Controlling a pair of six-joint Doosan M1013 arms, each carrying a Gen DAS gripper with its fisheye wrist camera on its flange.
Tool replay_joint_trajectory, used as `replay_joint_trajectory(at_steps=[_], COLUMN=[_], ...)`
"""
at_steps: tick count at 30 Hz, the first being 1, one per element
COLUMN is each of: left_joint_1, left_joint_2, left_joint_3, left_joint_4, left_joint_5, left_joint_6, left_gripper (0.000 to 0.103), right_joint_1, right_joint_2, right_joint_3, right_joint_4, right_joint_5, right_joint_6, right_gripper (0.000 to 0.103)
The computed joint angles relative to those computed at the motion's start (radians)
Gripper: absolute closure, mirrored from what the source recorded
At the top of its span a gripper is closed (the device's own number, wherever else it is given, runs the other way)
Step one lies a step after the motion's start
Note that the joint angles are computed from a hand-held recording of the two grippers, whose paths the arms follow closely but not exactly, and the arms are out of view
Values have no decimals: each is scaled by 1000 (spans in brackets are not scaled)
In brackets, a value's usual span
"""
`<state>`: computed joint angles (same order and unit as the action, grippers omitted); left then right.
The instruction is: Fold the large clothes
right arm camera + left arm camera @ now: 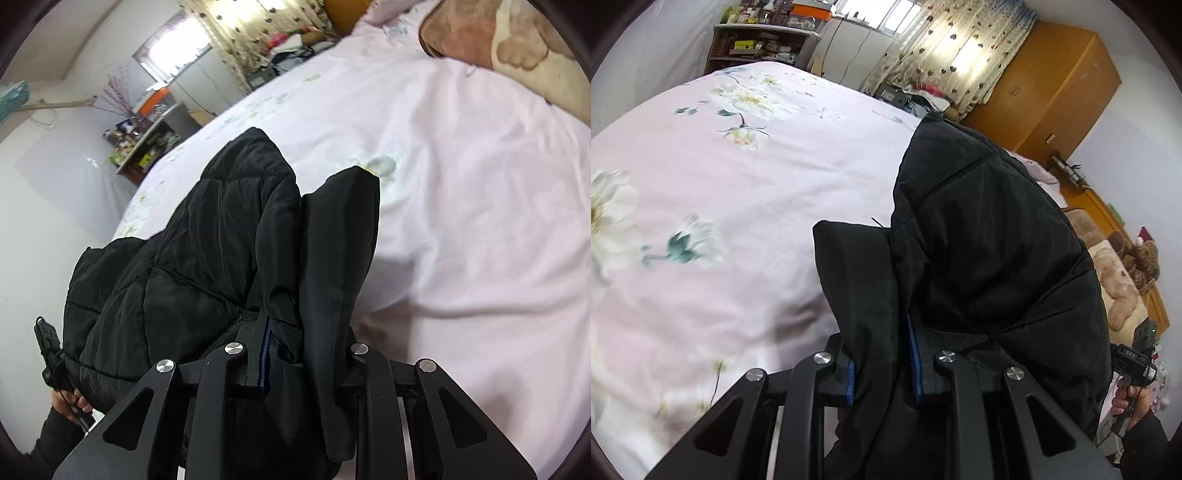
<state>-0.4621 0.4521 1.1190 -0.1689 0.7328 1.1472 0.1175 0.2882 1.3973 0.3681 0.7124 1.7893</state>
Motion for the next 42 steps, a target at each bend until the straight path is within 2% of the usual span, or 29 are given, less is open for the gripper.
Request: replay_joint_trajectory(at_steps=[6,15,19,29,34,38,42], left_joint_1=[1,6,16,49,65,78,82], left_joint_2=[-59,-22,22,175,258,315,367], left_joint_3=[76,-11,-99,-370,-501,-560,-584], left_joint_4=[-5,48,62,109,116,118,150], left_joint_5=[-21,1,24,120,158,194,278], left_joint_6=[-1,-13,-4,-18,-5,-8,-60], left_gripper=[81,81,81,81,80,80,78], right_joint_1=[17,32,32,42,36,33,33], right_joint_2=[-39,-5,25,196,265,322,396], right_joint_3=[35,-25,-72,-347,-437,-498,-563], right_joint_4=[22,33,36,-4,17,34,-2], right_joint_5=[-4,-5,-14,53,64,81,154], right_joint_6=[-25,-49,-54,-37,-56,-65,-30], right_gripper=[81,81,81,81,81,80,79])
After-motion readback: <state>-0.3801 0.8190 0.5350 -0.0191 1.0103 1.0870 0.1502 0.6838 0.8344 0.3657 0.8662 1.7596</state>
